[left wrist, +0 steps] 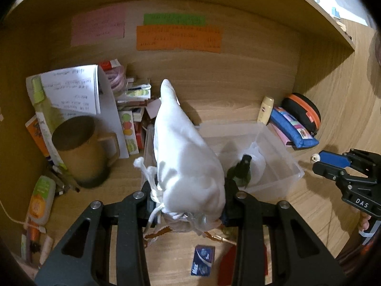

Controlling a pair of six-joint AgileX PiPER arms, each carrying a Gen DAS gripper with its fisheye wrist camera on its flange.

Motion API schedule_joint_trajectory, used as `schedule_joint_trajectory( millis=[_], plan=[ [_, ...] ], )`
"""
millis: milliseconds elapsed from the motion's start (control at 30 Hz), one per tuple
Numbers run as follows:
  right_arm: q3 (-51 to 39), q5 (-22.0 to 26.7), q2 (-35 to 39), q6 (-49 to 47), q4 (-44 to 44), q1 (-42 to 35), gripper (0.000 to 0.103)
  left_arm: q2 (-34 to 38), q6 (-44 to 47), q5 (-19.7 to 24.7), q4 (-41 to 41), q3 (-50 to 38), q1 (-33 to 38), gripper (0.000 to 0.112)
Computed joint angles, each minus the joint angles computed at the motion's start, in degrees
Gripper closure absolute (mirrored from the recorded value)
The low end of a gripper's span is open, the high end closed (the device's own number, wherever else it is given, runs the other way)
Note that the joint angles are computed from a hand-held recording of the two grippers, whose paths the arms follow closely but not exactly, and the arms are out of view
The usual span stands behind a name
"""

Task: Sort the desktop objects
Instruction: 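Carry the white pouch and shell over the clear box with both tools, then open both tools to drop the white pouch and shell into the clear box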

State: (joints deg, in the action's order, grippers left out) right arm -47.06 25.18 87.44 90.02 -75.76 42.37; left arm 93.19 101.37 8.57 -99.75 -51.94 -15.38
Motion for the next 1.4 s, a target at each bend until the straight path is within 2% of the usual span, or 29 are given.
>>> schedule_joint_trajectory(
  millis=[267, 567, 833, 967, 1167, 1400],
  plan=[
    [-3.70, -3.01, 2.60, -4.85, 2.66, -3.82, 0.077, 4.58, -17.80, 1.83, 18.94, -6.22, 0.61, 0.077],
    [-9.40, -5.57, 7.67, -14.31, 9.63, -7.07, 0.077, 10.92, -36.13, 4.06, 38.81, -14.22, -0.31, 0.077],
    [-15.71, -7.39, 13.77, -25.75, 19.51, -10.23, 0.077, 17.03, -48.87, 7.05, 52.95, -21.61, -1.27, 0.077],
    [-20.04, -7.58, 17.11, -36.24, 28.90, -12.03, 0.077, 19.96, -55.18, 8.71, 60.16, -25.29, -2.08, 0.077],
    [-26.33, -6.15, 21.67, -50.58, 41.57, -13.77, 0.077, 23.58, -59.13, 11.16, 64.49, -29.97, -2.48, 0.077],
    [-33.86, -2.44, 26.99, -62.51, 51.67, -14.36, 0.077, 26.43, -60.15, 13.30, 65.42, -33.65, -2.58, 0.077]
  ],
)
